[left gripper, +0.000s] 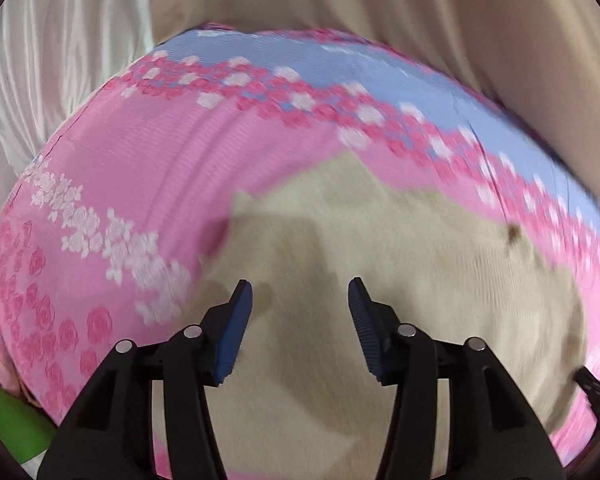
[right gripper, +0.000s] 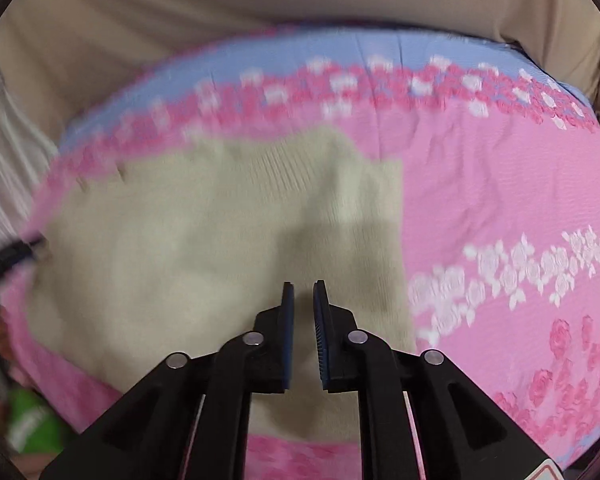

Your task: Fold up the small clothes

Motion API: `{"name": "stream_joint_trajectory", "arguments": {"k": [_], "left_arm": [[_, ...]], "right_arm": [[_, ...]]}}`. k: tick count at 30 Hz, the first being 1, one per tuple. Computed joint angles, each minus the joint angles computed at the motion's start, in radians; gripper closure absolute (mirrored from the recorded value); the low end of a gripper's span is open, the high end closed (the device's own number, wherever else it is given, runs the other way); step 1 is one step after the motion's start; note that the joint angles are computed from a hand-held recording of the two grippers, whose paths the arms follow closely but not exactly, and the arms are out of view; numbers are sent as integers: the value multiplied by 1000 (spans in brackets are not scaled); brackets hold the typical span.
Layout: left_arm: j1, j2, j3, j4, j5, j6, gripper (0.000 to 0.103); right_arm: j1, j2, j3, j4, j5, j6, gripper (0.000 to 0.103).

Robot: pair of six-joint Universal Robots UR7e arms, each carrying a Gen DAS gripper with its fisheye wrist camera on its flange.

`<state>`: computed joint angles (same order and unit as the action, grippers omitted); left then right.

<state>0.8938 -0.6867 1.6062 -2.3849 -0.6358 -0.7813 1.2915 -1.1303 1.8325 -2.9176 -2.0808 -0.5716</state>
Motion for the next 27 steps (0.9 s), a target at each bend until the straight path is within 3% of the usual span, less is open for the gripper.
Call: {"name": "stream_joint_trajectory", "arguments": {"k": [2, 5, 7, 9, 10, 13, 15, 20, 22, 24, 27], "left_arm": [[-10, 8, 5, 31, -19, -26, 54], [-21, 17, 6, 68, -46, -54, 54], [-34, 28, 0, 104, -32, -74, 54], [-37, 35, -3, 101, -38, -67, 54], [-39, 37, -7, 108, -40, -72, 54], [-46, 35, -9, 130, -34, -81, 54], [-48, 35, -7, 130, -31, -75, 53], [-46, 41, -11, 152, -37, -85, 52], [-44, 42, -10, 169, -28, -91, 49], [-33, 43, -9, 197, -21, -108, 42], [-9, 27, 25, 169, -29, -116, 41]], "right_arm": [[-1, -29, 15, 13, 32, 53, 96], [16, -76, 39, 0, 99, 43, 85], [20, -68, 38, 14, 93, 18, 75], [9, -20, 29, -13, 19, -7, 76], [-10, -12, 24, 7, 22, 19, 80], [-9, -68, 42, 44, 110, 112, 78], [0, -90, 51, 44, 163, 113, 78], [-2, 2, 5, 4, 63, 55, 75], [-29, 0, 8, -6, 109, 59, 79], [-19, -19, 6, 29, 102, 106, 79], [7, -55, 9, 77, 164, 143, 70]]}}
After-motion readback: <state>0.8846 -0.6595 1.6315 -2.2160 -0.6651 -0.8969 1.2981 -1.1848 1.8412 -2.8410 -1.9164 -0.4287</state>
